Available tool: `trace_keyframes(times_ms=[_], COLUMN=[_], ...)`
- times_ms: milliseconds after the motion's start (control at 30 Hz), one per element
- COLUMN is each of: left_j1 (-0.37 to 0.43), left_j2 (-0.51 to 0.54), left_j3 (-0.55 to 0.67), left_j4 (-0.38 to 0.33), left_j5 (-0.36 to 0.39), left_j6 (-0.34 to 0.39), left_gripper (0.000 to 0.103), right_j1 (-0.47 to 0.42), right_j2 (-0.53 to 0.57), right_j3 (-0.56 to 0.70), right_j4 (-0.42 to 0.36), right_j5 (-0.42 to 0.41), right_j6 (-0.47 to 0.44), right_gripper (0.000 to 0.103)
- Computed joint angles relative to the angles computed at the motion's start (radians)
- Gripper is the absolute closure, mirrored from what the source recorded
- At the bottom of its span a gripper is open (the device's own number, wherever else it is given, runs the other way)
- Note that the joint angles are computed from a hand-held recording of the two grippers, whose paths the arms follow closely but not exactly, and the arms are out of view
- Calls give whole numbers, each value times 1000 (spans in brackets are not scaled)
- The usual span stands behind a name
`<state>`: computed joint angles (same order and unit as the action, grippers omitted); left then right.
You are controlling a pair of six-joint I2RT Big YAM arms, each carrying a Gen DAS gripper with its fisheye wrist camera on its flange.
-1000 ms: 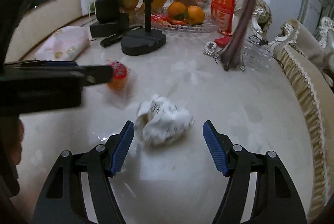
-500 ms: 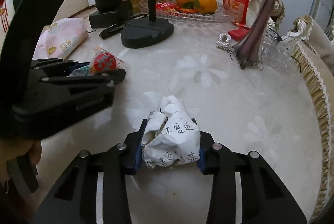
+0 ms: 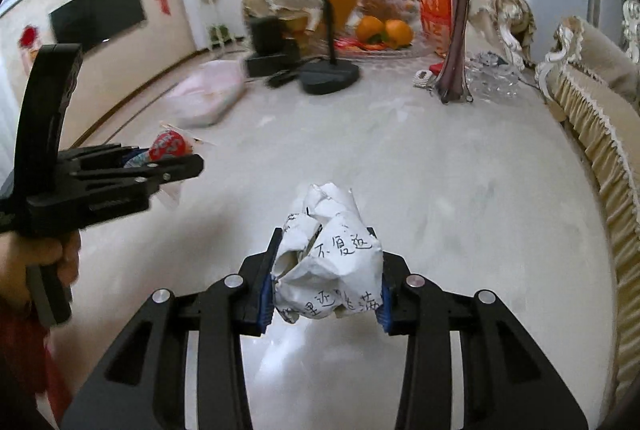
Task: Collect trash
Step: 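Grasp the crumpled white paper bag with the right tool while the left tool grasps the orange snack bag, then carry the paper bag and orange snack bag over the wastebasket and open both tools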
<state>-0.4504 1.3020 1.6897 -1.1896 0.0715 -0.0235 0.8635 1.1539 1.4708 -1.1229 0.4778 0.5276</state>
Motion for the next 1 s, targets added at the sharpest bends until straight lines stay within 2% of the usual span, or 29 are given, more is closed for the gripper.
trace_keyframes(times_ms=[67, 133, 233, 267, 300, 333, 367, 400, 467, 533, 600, 633, 700, 833, 867, 933, 967, 1000], left_j1=[4, 0, -39, -76, -131, -212, -280, -378, -547, -649, -691, -694, -646, -562, -553, -553, -556, -555], left_j2=[-139, -303, -487, -547, -602, -649, -681, -718, -764, -783, -785, -779, -758, -739, -741, -741, -749, -753], left_j3=[-115, -227, -326, -355, -386, -417, -443, -483, -582, -691, -781, -837, -905, -989, -997, -998, -996, -994], left_j4=[-10, -43, -116, -158, -201, -245, -272, -300, -327, -318, -288, -263, -229, -197, -199, -207, -209, -205], left_j5=[33, 68, 54, 37, 6, -45, -81, -120, -159, -171, -160, -135, -67, 40, 57, 35, 27, 28], left_j6=[0, -11, -35, -49, -79, -131, -184, -266, -430, -547, -597, -609, -592, -582, -590, -605, -610, -614], left_gripper=[65, 64, 65, 65, 65, 65, 65, 65, 65, 65, 64, 64, 65, 62, 50, 27, 26, 26], right_j1=[142, 324, 539, 629, 683, 750, 775, 801, 797, 743, 681, 647, 599, 531, 528, 521, 518, 545], right_j2=[-56, -91, -91, -76, -65, -47, -37, -22, -15, -3, 14, 26, 59, 130, 141, 166, 169, 171], right_j3=[-38, -63, -69, -65, -68, -74, -82, -98, -157, -243, -314, -348, -383, -384, -380, -367, -365, -368], right_j4=[-46, -112, -230, -289, -312, -338, -344, -343, -285, -204, -128, -84, -28, 13, 12, 3, 2, -6], right_j5=[87, 194, 291, 322, 331, 337, 330, 307, 226, 113, 15, -37, -103, -161, -166, -180, -183, -174], right_j6=[96, 236, 461, 575, 648, 742, 786, 833, 866, 859, 827, 813, 775, 686, 681, 676, 675, 704], right_gripper=[66, 66, 66, 66, 66, 66, 66, 66, 66, 66, 66, 66, 66, 64, 63, 52, 48, 40])
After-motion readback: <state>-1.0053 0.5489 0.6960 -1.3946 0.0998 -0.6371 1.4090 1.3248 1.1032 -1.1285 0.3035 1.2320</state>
